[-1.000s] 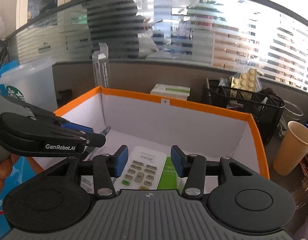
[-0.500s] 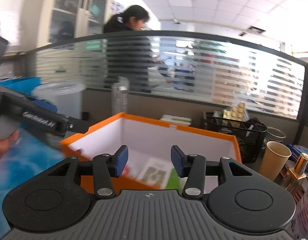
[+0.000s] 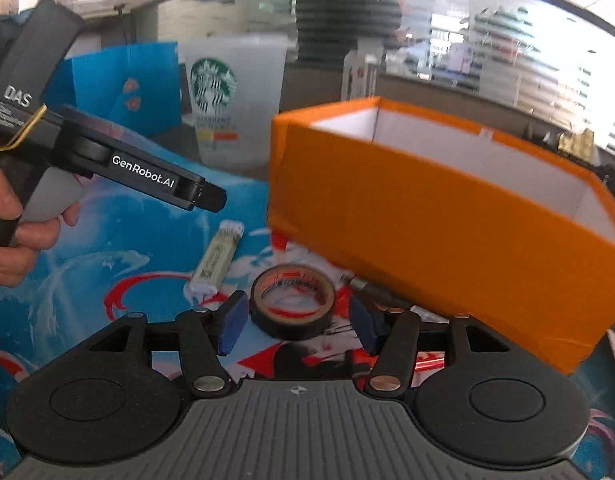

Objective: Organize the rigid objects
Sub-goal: 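Move both tools back to the objects on the mat, then grasp the white-green lighter with the left tool while the right tool grasps the black tape roll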

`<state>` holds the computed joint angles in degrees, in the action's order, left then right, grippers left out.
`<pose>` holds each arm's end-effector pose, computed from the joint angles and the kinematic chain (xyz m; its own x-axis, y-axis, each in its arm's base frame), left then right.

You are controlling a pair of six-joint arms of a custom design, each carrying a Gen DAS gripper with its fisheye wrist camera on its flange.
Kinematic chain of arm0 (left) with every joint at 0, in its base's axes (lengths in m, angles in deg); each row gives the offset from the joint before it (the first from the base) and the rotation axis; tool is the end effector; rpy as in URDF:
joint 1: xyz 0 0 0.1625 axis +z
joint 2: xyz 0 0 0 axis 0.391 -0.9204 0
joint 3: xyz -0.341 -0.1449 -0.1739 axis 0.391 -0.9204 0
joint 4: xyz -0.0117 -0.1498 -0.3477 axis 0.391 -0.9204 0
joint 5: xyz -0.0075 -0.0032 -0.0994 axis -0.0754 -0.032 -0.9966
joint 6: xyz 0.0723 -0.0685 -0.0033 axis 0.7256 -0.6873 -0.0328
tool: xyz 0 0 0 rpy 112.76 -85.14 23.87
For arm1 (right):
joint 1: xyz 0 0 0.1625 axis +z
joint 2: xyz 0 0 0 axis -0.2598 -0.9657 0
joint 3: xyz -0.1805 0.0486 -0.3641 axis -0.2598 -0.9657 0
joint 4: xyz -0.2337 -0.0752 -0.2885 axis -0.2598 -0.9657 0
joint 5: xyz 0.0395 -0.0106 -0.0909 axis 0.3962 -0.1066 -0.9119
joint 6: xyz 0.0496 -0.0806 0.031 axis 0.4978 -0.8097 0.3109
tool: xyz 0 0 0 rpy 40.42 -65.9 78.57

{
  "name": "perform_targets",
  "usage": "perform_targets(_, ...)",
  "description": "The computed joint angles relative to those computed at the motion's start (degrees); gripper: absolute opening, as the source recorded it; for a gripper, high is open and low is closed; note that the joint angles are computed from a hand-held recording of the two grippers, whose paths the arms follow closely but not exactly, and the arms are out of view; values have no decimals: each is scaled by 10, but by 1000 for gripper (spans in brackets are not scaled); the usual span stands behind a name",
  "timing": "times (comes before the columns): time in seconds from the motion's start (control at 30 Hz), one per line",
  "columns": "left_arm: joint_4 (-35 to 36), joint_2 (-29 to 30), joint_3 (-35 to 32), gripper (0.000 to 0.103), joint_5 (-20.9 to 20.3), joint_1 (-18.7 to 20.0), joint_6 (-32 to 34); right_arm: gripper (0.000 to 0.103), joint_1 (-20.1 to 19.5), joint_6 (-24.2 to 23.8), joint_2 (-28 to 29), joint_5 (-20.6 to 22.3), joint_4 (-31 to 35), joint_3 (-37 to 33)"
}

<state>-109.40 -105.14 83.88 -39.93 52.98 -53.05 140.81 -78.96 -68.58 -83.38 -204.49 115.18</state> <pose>0.0768 -0.4266 0.2750 -0.6554 0.3353 -0.6767 0.7022 0.6006 -0.3825 0.3232 -0.3364 -0.1286 -0.6548 -0.2618 0.7090 -0.7122 0.5278 -0.4629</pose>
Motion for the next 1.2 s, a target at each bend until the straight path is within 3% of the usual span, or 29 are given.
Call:
perform_targets(0.07,0,0,4,101,-2,1,2,67,-6,-5,6,4,4,-10)
perform_targets(0.13,-19,8,6,101,2,2,7,70,-9,-12,13,-2,11,-26)
perform_targets(0.2,-34,17,6,101,11,2,9,65,-18,-15,15,9,21,-38)
perform_targets(0.27,-46,22,8,101,23,1,8,53,-24,-8,8,24,24,-27)
perform_targets(0.5,-63,41,25,102,59,-17,9,52,-24,-18,4,22,11,-12)
perform_targets(0.63,-66,50,31,100,45,-18,-8,52,-25,-13,1,20,-2,0)
perform_targets(0.73,-83,64,39,96,1,-5,1,52,-25,-16,1,17,-13,4)
perform_targets(0.77,-109,73,45,93,-4,-5,11,52,-26,-18,2,19,-18,6)
perform_targets(0.8,-111,72,47,83,-14,-3,13,53,-26,-19,2,21,-22,8)
perform_targets(0.83,-108,68,47,64,-21,-2,17,53,-26,-19,1,23,-25,9)
perform_targets(0.87,-106,65,47,54,-28,-1,21,53,-27,-19,1,24,-28,10)
perform_targets(0.9,-108,65,47,33,-28,-2,22,53,-27,-18,1,26,-30,11)
perform_targets(0.93,-107,64,46,24,-26,-3,20,52,-28,-17,1,26,-32,12)
perform_targets(1.2,-90,47,51,21,-23,-4,31,52,-24,-22,5,20,-45,12)
